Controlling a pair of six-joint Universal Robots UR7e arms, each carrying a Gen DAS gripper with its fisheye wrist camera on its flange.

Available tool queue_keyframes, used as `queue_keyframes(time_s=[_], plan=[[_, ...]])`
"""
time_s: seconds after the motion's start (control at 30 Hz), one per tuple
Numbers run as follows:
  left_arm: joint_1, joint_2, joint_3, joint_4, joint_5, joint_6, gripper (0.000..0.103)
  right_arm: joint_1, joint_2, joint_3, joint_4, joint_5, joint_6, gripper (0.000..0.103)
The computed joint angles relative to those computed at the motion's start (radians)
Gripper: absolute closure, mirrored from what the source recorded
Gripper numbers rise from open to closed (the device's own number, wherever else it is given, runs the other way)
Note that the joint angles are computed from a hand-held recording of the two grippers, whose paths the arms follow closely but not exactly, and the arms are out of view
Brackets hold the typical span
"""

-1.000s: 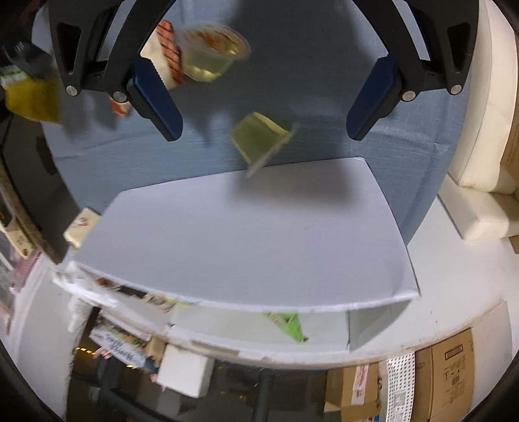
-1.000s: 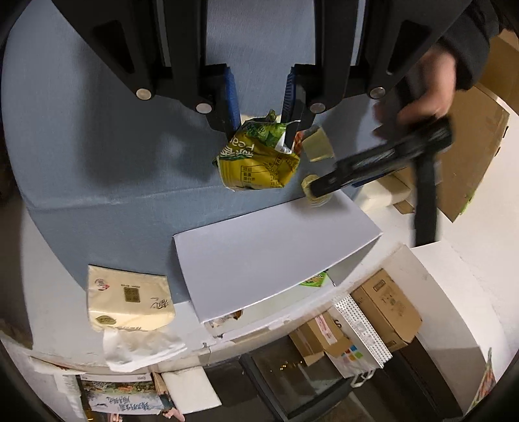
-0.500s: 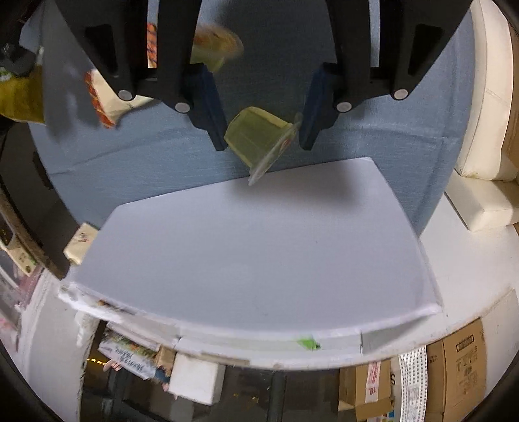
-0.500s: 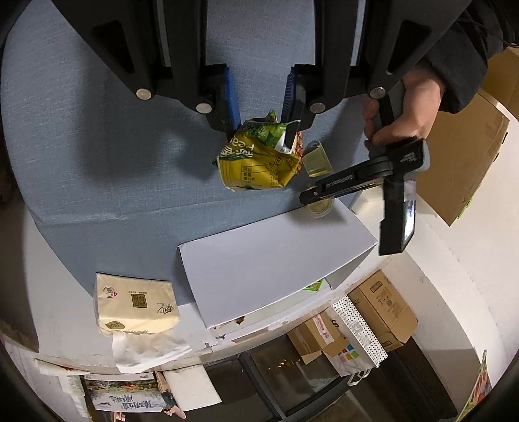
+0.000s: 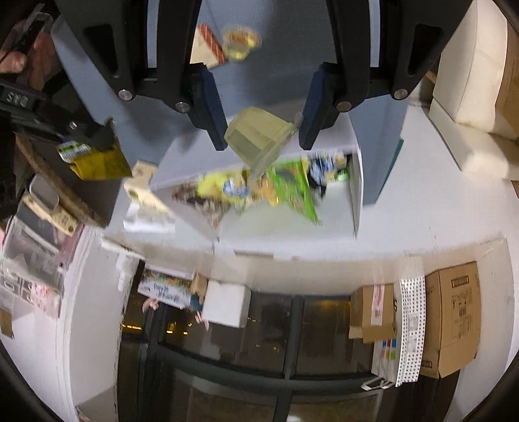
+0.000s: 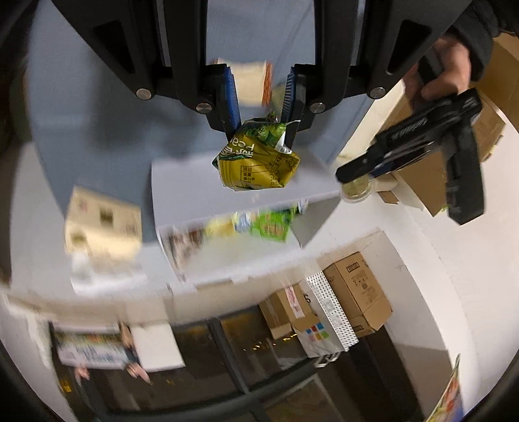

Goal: Organize snacks
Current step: 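Carry the bag and jelly cup into the white box and open both tools, then withdraw both tools from the box toward the bread pack and pudding cup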

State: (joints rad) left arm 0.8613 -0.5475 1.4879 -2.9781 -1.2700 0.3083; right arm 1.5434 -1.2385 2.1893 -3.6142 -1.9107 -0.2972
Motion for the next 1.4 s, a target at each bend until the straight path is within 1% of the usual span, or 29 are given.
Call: queue_keyframes(time_s=[0.03,0.1,0.2,0.27,0.33,0.43,0.47,0.5,0.53,0.57,0.6,0.63,0.67,0.73,0.8,0.97,1.0,1.07,1.13,1.2,1.23,1.33,1.4], plan=[[0.000,0.004,-0.023,0.013,-0.009,-0.001,0.053,0.003,0.000,-0.029,0.027,0.005,-0.003,0.078],[-0.004,0.027,-0.087,0.035,0.007,0.010,0.053,0.008,0.006,-0.098,0.090,0.015,-0.006,0.078],[-0.005,0.068,-0.180,0.083,0.016,0.016,0.053,0.031,0.059,-0.217,0.119,-0.045,-0.071,0.078],[-0.002,0.108,-0.261,0.123,0.026,0.018,0.053,0.031,0.089,-0.294,0.187,-0.070,-0.067,0.078],[-0.001,0.144,-0.327,0.152,0.041,0.022,0.053,0.025,0.118,-0.354,0.229,-0.092,-0.055,0.078],[-0.003,0.199,-0.412,0.186,0.097,0.044,0.052,0.013,0.156,-0.431,0.277,-0.111,-0.061,0.078],[-0.005,0.209,-0.425,0.193,0.121,0.037,0.052,0.013,0.171,-0.458,0.290,-0.136,-0.069,0.078],[-0.004,0.220,-0.444,0.213,0.143,0.017,0.042,0.013,0.183,-0.479,0.300,-0.161,-0.070,0.075],[-0.003,0.226,-0.458,0.233,0.156,-0.006,0.011,0.012,0.195,-0.499,0.312,-0.185,-0.065,0.069],[0.000,0.226,-0.455,0.226,0.157,-0.015,0.000,0.012,0.207,-0.515,0.311,-0.214,-0.064,0.036],[0.003,0.222,-0.440,0.187,0.160,-0.013,0.000,0.011,0.210,-0.513,0.286,-0.220,-0.070,0.008],[0.003,0.221,-0.434,0.173,0.178,0.001,0.000,0.007,0.214,-0.508,0.242,-0.208,-0.089,0.005],[0.004,0.219,-0.434,0.184,0.181,0.006,0.000,0.003,0.212,-0.502,0.228,-0.198,-0.104,0.005],[0.012,0.207,-0.432,0.236,0.161,0.003,0.000,0.002,0.210,-0.505,0.248,-0.211,-0.099,0.005],[0.010,0.196,-0.409,0.225,0.168,0.007,0.000,0.000,0.202,-0.495,0.257,-0.203,-0.093,0.005],[0.006,0.153,-0.335,0.201,0.155,0.005,0.000,-0.004,0.175,-0.452,0.263,-0.179,-0.076,0.004],[0.005,0.139,-0.314,0.199,0.151,0.008,0.000,-0.003,0.170,-0.442,0.261,-0.179,-0.074,0.002],[-0.001,0.120,-0.280,0.192,0.139,0.013,0.000,0.003,0.163,-0.413,0.227,-0.188,-0.099,0.000],[-0.007,0.083,-0.215,0.157,0.124,0.025,0.000,0.012,0.154,-0.383,0.195,-0.199,-0.117,0.000],[-0.012,0.048,-0.156,0.139,0.112,0.022,0.000,0.020,0.126,-0.336,0.190,-0.200,-0.098,0.000],[-0.012,0.021,-0.116,0.129,0.087,0.014,0.000,0.023,0.113,-0.311,0.180,-0.193,-0.088,0.000],[-0.011,-0.052,-0.002,0.101,0.036,0.014,0.000,0.028,0.058,-0.200,0.121,-0.129,-0.081,0.000],[-0.015,-0.091,0.069,0.075,0.027,0.026,0.000,0.032,0.037,-0.127,0.063,-0.102,-0.089,0.000]])
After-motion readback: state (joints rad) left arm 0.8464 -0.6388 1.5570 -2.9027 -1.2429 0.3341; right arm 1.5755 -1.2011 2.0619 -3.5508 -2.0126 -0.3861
